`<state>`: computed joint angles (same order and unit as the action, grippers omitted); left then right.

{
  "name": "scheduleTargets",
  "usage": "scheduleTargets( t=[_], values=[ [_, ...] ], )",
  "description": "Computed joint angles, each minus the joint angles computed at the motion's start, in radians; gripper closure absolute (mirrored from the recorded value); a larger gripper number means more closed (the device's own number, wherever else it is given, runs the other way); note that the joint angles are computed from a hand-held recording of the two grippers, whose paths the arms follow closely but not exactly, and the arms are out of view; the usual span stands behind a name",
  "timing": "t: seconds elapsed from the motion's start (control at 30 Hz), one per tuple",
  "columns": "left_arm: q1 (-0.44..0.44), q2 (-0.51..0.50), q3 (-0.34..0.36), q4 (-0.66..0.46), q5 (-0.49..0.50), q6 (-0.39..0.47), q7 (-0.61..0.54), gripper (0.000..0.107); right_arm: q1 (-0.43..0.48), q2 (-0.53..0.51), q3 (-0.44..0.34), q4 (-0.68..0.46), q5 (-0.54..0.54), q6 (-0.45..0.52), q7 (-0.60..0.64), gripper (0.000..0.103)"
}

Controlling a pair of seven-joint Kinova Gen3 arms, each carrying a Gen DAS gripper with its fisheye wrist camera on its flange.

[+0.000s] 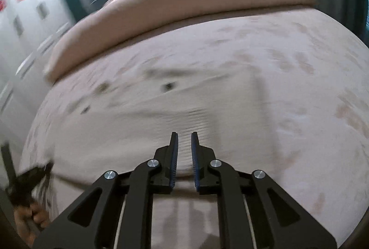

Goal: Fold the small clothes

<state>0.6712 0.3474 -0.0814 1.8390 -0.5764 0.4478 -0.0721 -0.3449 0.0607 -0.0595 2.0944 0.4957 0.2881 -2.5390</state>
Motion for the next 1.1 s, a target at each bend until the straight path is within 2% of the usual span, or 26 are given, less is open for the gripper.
scheduleTargets(
  t=[0.07,0.13,0.23,0.3,0.37,0.4,0.47,0.53,0.6,0.67,0.73,0.87,1.0,1.03,1.1],
  values=[
    [0.01,0.009,0.002,-0.02,-0.009,0.034,-0.003,0.095,-0.061,0.053,0.003,-0.039,-0.017,0.025,0.076,0.092],
    [0.011,0.014,0.012,-0.033,-0.019,0.06,-0.019,0.095,-0.135,0.112,0.058,-0.062,0.03,0.055,0.097,0.096],
    [0.002,0.015,0.028,-0.038,-0.027,0.076,-0.051,0.093,-0.132,0.103,0.126,-0.016,0.07,0.012,0.012,0.099],
    [0.0,0.017,0.032,-0.038,-0.035,0.08,-0.066,0.093,-0.148,0.075,0.169,-0.004,0.096,0.043,-0.066,0.099],
    [0.004,0.019,0.032,-0.043,-0.041,0.088,-0.067,0.093,-0.119,0.04,0.138,0.008,0.091,0.051,-0.092,0.094],
    [0.006,0.02,0.031,-0.043,-0.042,0.089,-0.062,0.093,-0.084,0.027,0.094,0.016,0.081,0.04,-0.081,0.094],
    [0.005,0.02,0.031,-0.042,-0.044,0.088,-0.06,0.093,-0.071,0.046,0.045,0.0,0.109,0.067,-0.053,0.094],
    [0.0,0.017,0.034,-0.039,-0.042,0.086,-0.064,0.093,-0.107,0.093,0.056,-0.017,0.165,0.106,-0.078,0.097],
    [-0.005,0.01,0.042,-0.04,-0.03,0.094,-0.07,0.093,-0.094,0.087,0.053,-0.01,0.181,0.097,-0.121,0.097],
    [-0.003,0.0,0.052,-0.043,-0.028,0.121,-0.083,0.092,-0.09,0.039,0.048,0.003,0.163,0.11,-0.145,0.093],
    [0.01,-0.016,0.061,-0.041,-0.043,0.158,-0.087,0.092,-0.089,-0.029,0.019,0.033,0.191,0.137,-0.185,0.092],
    [0.043,-0.045,0.102,-0.04,-0.081,0.287,-0.079,0.093,-0.071,-0.163,-0.058,0.1,0.157,0.2,-0.173,0.087],
    [0.079,-0.103,0.162,-0.002,-0.132,0.399,-0.035,0.093,-0.061,-0.304,-0.148,0.168,0.079,0.308,-0.174,0.066],
    [0.089,-0.123,0.184,0.01,-0.133,0.437,-0.027,0.091,-0.063,-0.337,-0.161,0.182,0.043,0.331,-0.163,0.064],
    [0.09,-0.166,0.226,0.041,-0.115,0.47,-0.018,0.074,-0.063,-0.414,-0.213,0.216,-0.017,0.397,-0.166,0.053]
  ],
)
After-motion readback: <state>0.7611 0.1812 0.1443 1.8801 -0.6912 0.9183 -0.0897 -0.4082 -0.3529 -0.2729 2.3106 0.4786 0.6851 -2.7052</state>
